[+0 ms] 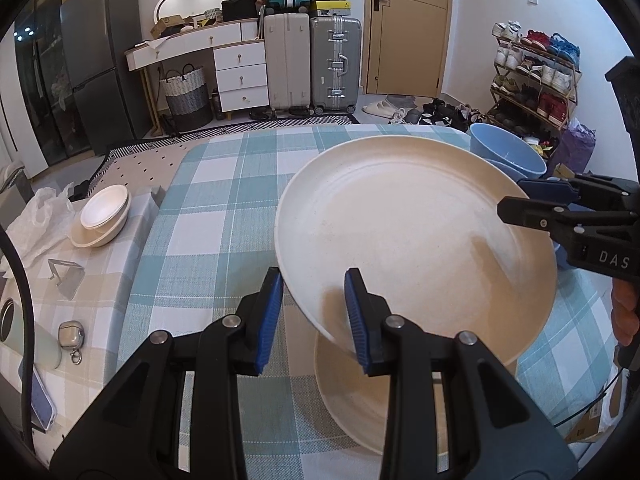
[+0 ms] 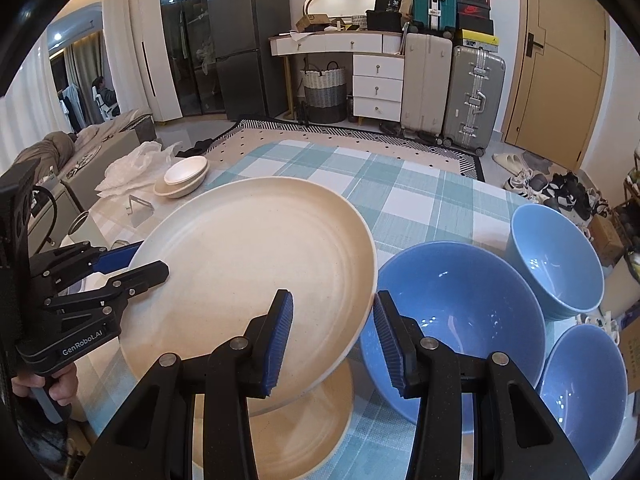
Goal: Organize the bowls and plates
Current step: 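Lift and carry the held cream plates over the other cream plates with both tools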
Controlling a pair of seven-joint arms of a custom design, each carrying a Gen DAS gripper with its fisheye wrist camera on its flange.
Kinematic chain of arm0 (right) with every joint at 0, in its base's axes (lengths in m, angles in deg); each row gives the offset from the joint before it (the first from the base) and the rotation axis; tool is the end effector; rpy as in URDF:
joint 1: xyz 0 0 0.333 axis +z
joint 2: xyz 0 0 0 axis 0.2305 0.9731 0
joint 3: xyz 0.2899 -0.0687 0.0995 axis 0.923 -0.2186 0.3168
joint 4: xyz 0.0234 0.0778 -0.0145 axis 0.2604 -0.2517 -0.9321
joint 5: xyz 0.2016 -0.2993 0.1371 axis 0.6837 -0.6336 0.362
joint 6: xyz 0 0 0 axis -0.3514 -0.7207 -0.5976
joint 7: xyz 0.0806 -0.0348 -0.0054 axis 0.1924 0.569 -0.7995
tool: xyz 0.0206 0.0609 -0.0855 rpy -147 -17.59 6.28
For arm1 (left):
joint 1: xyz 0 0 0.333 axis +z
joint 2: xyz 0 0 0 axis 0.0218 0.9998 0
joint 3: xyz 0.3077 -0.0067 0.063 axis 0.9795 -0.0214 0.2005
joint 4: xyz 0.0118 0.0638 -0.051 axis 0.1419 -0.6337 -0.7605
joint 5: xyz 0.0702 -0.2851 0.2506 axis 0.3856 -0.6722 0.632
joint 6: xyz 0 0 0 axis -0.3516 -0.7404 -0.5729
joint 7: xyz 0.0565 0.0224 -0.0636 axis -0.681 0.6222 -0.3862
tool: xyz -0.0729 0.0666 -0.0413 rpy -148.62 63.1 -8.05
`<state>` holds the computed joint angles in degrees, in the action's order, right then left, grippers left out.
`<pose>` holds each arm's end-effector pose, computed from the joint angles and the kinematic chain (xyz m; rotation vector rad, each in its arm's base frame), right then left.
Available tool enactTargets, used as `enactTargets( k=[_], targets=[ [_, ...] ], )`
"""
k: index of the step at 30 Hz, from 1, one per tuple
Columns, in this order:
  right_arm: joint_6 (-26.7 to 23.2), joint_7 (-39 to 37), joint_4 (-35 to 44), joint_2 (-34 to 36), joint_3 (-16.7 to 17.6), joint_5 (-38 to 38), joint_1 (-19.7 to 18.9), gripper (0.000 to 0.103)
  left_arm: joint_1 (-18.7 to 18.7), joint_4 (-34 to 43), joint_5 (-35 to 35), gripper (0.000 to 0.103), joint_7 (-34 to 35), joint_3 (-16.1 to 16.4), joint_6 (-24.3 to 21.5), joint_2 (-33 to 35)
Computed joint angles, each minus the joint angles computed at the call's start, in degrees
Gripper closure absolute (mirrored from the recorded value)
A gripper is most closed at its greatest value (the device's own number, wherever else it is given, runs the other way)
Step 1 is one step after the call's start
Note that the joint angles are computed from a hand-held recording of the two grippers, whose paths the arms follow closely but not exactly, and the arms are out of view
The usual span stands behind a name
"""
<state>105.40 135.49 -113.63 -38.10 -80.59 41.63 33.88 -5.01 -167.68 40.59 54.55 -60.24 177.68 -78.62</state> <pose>0.7030 0.2584 0.4235 -1.9696 1.4514 -0.6253 0.5794 -0.1677 0.5942 -1.5902 1.9141 -0.8285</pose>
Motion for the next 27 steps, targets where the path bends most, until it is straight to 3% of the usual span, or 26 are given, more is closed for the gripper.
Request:
enactTargets(
  k=[20,27],
  targets=[
    [6.86,3.03,-8.99,-2.22,-1.05,-0.94,1.53,0.059,0.35,-7.30,-1.42,0.074,0.86,0.00,2.71,-1.86],
    [9.37,4.09,-11.92,-2.51,-3.32,-2.23,3.42,0.059,0.33,-8.21,-1.38,0.074,1.01,-0.02,3.46,-1.36]
  ],
)
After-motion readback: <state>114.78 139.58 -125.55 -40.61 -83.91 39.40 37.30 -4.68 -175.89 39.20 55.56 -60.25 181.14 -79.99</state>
